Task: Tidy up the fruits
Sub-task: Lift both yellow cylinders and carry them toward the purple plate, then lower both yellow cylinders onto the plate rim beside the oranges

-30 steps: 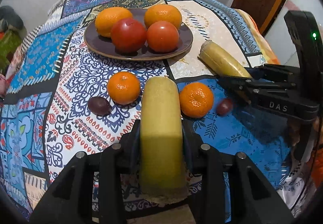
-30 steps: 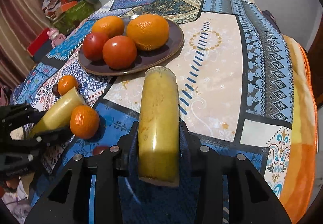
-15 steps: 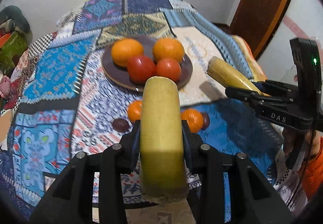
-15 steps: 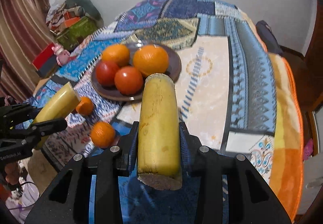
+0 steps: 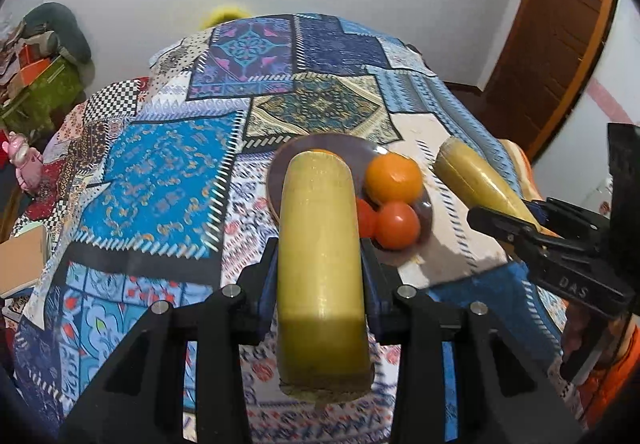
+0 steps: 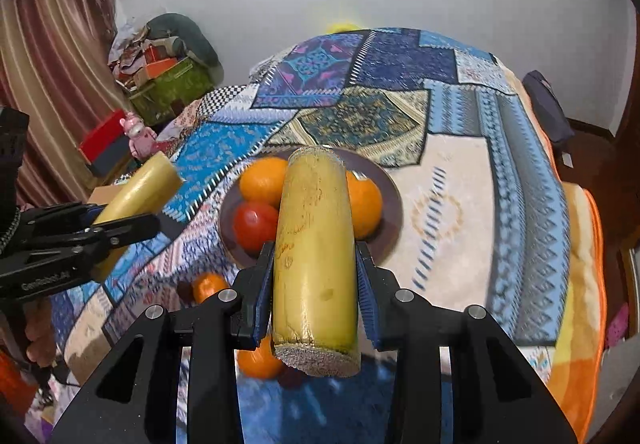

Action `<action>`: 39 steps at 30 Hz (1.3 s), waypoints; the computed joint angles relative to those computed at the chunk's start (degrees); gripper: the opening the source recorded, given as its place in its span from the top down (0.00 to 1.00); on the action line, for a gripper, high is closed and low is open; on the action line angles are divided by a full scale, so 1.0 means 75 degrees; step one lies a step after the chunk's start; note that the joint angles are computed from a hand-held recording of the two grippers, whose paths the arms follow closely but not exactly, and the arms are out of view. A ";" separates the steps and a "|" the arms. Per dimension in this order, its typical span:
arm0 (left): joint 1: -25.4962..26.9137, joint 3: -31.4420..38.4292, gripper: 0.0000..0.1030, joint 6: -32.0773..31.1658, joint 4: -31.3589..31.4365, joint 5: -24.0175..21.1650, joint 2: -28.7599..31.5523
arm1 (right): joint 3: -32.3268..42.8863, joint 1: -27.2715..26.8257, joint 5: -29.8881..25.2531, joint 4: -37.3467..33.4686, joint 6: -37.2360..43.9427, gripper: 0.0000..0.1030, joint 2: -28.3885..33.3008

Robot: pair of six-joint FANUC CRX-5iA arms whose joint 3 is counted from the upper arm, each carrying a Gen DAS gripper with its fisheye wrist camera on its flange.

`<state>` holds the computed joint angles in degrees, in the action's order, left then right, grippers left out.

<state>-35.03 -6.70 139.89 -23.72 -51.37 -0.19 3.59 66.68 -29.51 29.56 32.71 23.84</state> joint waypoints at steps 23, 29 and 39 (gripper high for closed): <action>0.1364 0.0340 0.64 -0.0638 0.0918 0.0746 0.1127 | 0.3304 -0.0316 -0.1446 -0.1543 0.1544 0.67 0.2055; 0.1494 0.0315 0.64 -0.0748 0.1259 0.0984 0.1329 | 0.3950 -0.0321 -0.1977 -0.1640 0.1721 0.67 0.2460; 0.1451 0.0526 0.64 -0.0521 0.1001 0.0687 0.1406 | 0.4150 -0.0301 -0.2193 -0.1748 0.1940 0.66 0.2555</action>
